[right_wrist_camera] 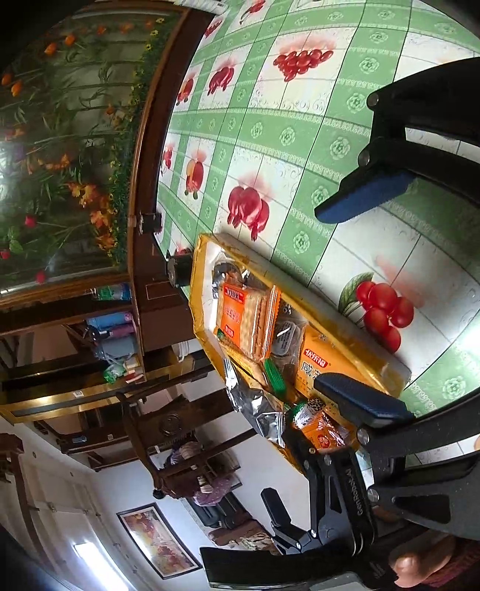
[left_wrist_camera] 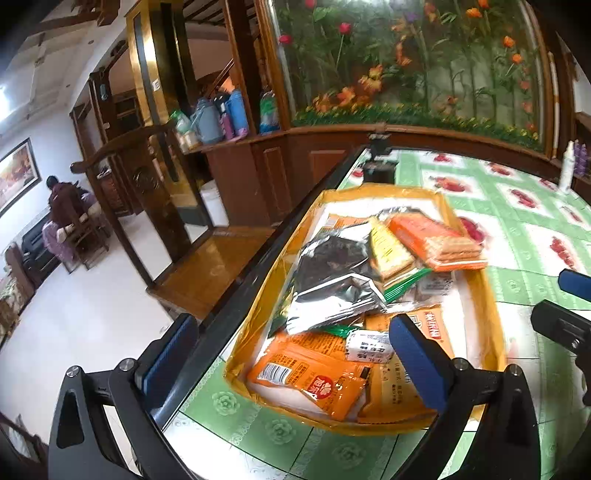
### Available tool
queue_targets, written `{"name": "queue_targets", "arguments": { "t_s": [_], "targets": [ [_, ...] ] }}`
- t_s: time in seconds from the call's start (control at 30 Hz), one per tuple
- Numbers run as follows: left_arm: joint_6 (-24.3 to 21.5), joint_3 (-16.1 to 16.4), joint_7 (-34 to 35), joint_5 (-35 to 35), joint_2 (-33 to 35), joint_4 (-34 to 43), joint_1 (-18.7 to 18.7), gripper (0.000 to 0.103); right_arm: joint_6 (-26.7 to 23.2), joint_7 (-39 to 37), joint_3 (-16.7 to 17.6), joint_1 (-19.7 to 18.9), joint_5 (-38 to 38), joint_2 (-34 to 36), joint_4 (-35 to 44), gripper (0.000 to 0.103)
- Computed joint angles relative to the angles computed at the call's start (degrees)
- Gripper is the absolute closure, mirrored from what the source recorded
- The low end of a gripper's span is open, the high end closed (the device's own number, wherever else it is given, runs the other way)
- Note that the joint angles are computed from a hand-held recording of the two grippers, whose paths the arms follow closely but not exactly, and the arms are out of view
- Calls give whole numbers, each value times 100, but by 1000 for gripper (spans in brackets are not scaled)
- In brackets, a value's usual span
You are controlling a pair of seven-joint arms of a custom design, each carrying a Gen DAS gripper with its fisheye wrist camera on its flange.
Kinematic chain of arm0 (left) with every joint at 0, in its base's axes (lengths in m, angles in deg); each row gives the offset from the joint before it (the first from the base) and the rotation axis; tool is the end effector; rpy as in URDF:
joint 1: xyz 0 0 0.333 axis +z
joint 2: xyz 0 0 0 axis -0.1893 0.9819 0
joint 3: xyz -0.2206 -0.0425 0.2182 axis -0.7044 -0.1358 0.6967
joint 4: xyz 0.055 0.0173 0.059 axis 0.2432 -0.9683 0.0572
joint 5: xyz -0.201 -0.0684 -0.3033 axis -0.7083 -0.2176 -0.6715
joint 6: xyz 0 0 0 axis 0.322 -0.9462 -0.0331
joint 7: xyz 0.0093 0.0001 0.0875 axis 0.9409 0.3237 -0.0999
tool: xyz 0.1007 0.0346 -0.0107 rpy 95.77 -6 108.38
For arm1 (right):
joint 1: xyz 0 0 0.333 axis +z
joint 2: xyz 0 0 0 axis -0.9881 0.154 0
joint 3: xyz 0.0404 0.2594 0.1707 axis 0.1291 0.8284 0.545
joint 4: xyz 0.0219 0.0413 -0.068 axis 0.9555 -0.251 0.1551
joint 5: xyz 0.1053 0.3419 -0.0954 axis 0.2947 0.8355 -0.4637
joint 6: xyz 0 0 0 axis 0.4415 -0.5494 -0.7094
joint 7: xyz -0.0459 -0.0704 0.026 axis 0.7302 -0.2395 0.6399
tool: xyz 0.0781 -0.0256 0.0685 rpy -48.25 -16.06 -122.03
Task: Organize snacks
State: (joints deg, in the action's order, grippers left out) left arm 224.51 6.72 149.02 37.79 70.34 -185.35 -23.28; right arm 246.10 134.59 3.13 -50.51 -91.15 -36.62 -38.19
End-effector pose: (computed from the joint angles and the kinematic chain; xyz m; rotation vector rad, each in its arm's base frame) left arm 0.6808 -0.0761 0.4524 -1.5109 1.7214 -0.7232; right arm 0.6011 0.3072 0.4861 -1.6658 1.5350 -0.5755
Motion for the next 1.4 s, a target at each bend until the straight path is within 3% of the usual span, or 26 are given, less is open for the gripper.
{"name": "queue_targets", "arguments": {
  "t_s": [0.1,0.17,0.2,0.23,0.33,0.43,0.5,0.53,0.7,0.97,1.4],
  "targets": [
    [417,-108,108,-42,-78,-196,150,0,-23,44,-36,32,-25,-13,-12,15],
    [375,-599,822,-644,-111,-258,497,0,-30,-49,58,-37,40,3,6,15],
    [204,-651,839,-667,-127,-227,527,0,-49,-101,94,-55,69,8,14,15],
    [143,-504,615,-477,-131,-215,410,0,-91,-126,92,-37,62,24,43,15],
    [378,562,34,-229,-67,-260,-450,0,-149,-73,-2,77,-82,46,92,15],
    [187,1682,-830,392,86,-161,-1379,0,-184,46,-109,184,-296,64,138,15],
    [140,2146,-1355,782,165,-135,-1741,0,-198,95,-124,205,-409,72,153,15],
    [131,2167,-1440,859,172,-127,-1737,0,-226,101,-109,199,-433,82,177,15],
    [-19,1530,-1358,933,99,-81,-1164,0,-345,-6,29,101,-414,135,264,15],
    [-252,820,-1484,1239,32,9,-527,0,-350,34,22,100,-473,152,277,15],
    [-388,132,-1715,1704,4,106,86,0,-422,22,55,70,-470,143,276,15]
  ]
}}
